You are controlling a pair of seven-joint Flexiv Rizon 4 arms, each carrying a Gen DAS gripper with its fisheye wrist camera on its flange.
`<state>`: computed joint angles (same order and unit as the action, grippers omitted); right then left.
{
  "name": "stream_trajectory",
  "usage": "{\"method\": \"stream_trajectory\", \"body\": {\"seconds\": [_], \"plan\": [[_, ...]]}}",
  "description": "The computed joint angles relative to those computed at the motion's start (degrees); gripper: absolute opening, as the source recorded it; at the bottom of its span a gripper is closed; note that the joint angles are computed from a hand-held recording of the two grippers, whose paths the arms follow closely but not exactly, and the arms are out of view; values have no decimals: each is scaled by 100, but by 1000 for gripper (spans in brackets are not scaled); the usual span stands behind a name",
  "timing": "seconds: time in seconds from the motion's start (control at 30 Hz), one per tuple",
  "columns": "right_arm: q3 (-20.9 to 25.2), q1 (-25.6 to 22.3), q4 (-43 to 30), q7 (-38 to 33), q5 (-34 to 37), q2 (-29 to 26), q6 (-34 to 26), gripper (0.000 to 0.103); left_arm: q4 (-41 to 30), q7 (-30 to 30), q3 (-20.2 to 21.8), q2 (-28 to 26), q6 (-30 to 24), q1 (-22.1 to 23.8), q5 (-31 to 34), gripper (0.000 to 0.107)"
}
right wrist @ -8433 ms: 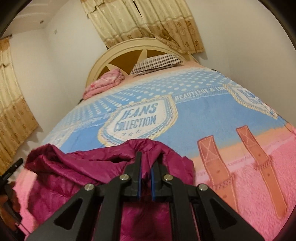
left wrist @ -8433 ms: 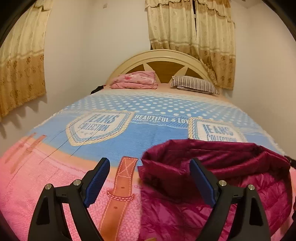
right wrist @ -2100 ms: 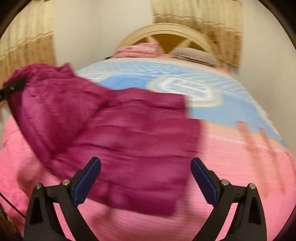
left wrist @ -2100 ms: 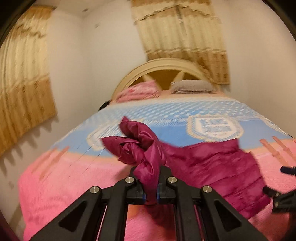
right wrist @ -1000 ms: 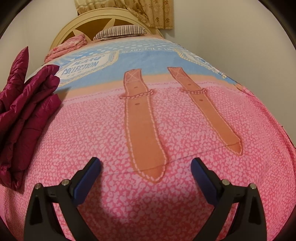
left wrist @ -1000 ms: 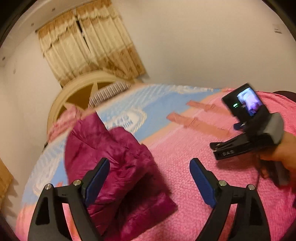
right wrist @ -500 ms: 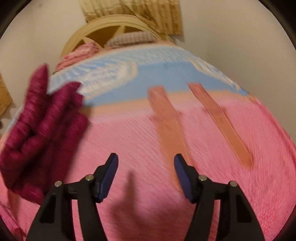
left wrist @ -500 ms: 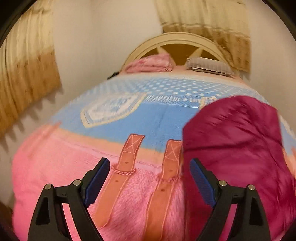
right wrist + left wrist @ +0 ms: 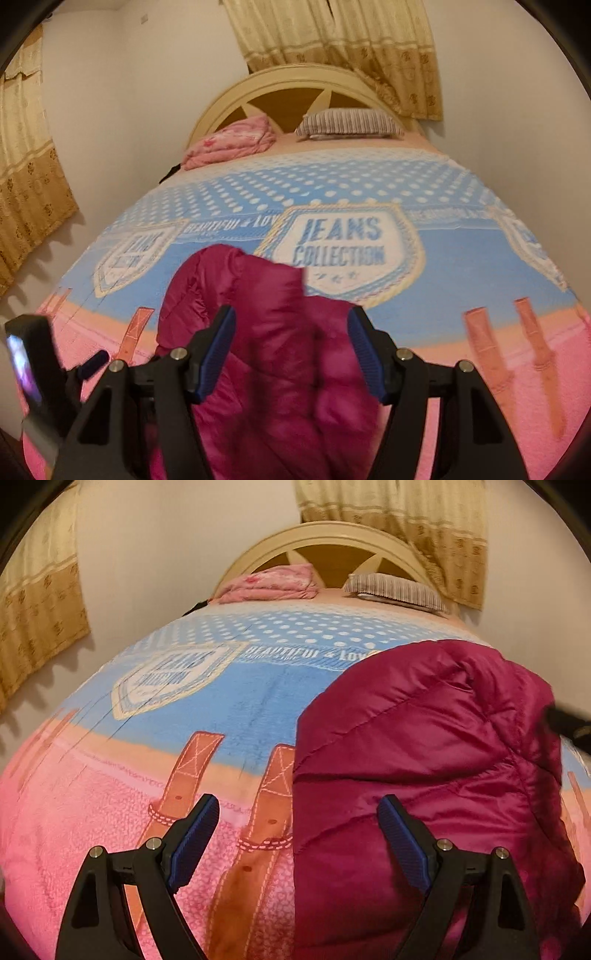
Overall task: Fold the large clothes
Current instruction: 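Grasp the magenta jacket bundle with the right tool while the left tool presses it, then hold the rolled jacket with both tools and carry it across the bedcover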
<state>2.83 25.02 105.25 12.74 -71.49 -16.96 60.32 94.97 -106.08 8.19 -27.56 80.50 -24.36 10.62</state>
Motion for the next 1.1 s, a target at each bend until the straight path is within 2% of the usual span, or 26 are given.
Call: {"method": "stream_trajectory", "body": {"seconds": [0.07,0.13,0.23,0.33,0.37,0.43,0.53,0.83,1.0,1.1], "plan": [[-1,-9,-31,-35,219,-192,22,62,12,-92,139,0,159,-57,110,88],[22,98,99,-43,476,-250,-313,61,-49,-211,229,-52,223,-68,98,88],[-42,27,524,489,447,-213,-58,61,-75,20,-151,-133,149,234,-220,88],[-93,-64,944,1102,103,-55,125,61,52,454,-608,-168,104,451,-543,88],[-83,-90,1044,1271,3,-9,129,61,45,541,-504,-203,95,315,-592,88],[-31,-153,1159,1458,-99,41,147,61,-235,241,84,-357,-153,-242,-76,88],[15,-243,1242,1606,-225,69,162,61,-387,55,304,-455,-294,-470,205,89],[-30,-560,1378,2455,-1125,-26,688,64,-195,72,70,-485,-14,-278,215,89],[-50,-833,1362,2988,-1746,-98,1166,65,17,521,-360,-463,152,84,-139,89],[17,-901,1341,2924,-1789,-116,1186,66,186,808,-565,-447,308,249,-407,89]]}}
